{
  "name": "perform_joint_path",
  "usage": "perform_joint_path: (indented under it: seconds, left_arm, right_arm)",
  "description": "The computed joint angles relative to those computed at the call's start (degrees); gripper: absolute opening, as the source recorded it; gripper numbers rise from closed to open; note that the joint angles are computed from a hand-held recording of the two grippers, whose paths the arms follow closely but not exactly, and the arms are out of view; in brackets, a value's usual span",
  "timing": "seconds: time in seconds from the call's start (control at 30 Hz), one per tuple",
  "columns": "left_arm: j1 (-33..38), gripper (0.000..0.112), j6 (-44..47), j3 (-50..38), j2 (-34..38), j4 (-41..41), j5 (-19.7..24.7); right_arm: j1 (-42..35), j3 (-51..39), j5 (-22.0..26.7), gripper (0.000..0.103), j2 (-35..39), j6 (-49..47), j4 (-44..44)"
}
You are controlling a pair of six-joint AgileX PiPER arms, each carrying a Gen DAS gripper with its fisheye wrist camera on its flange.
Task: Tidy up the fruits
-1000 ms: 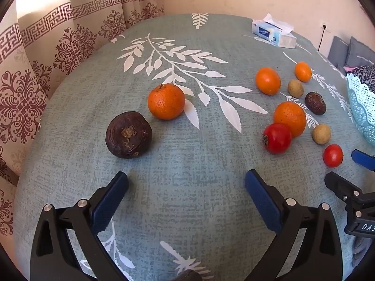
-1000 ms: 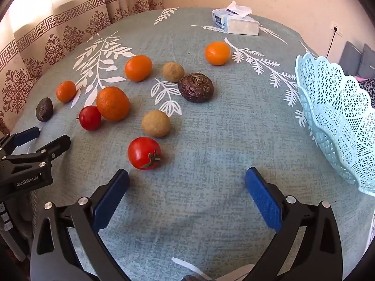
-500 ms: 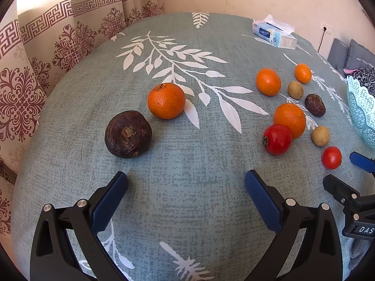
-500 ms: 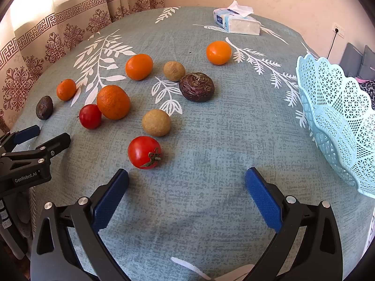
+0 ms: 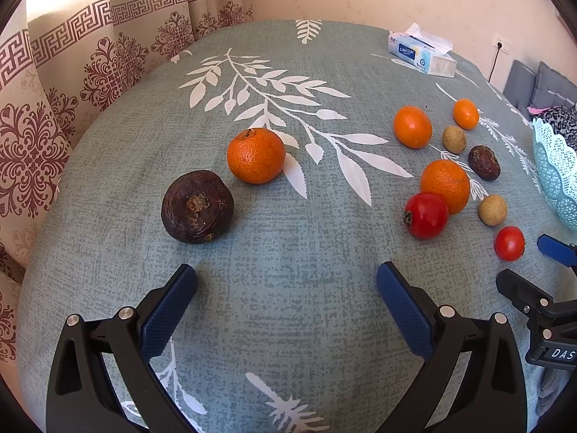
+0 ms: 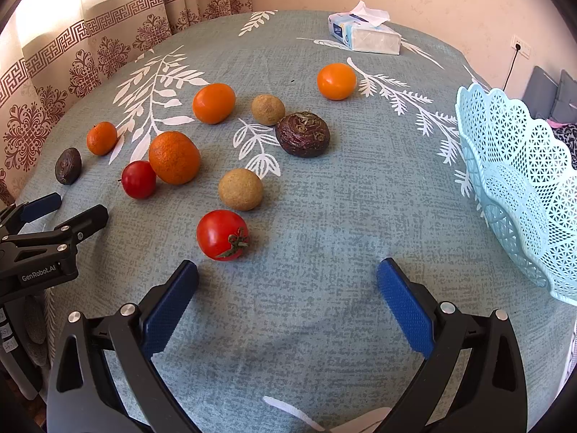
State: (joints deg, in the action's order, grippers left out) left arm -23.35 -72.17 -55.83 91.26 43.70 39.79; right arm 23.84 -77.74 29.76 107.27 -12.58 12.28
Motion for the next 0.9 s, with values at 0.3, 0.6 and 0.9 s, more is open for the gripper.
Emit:
perform_joint_path:
  seconds: [0.3,0.6,0.9]
  left_arm:
    - [0.1,0.098,-0.2,0.1,-0.1,-0.2,-0.7]
    - [0.3,0.098,-0.1,0.4,-0.4,-0.2,-1.2]
    - [3.4,0.098,1.5,4.6,-4.4,-1.4,-8.3]
  right_arm:
    - [-0.4,0.5,0.0,0.101,-0.5,-0.9,0.8]
    - [-1.3,0.7,0.0,0.101,-0.6,-4.2,4.3]
    - [-3.9,3.2,-0.7,0.101,-2.1,-15.6,17.3]
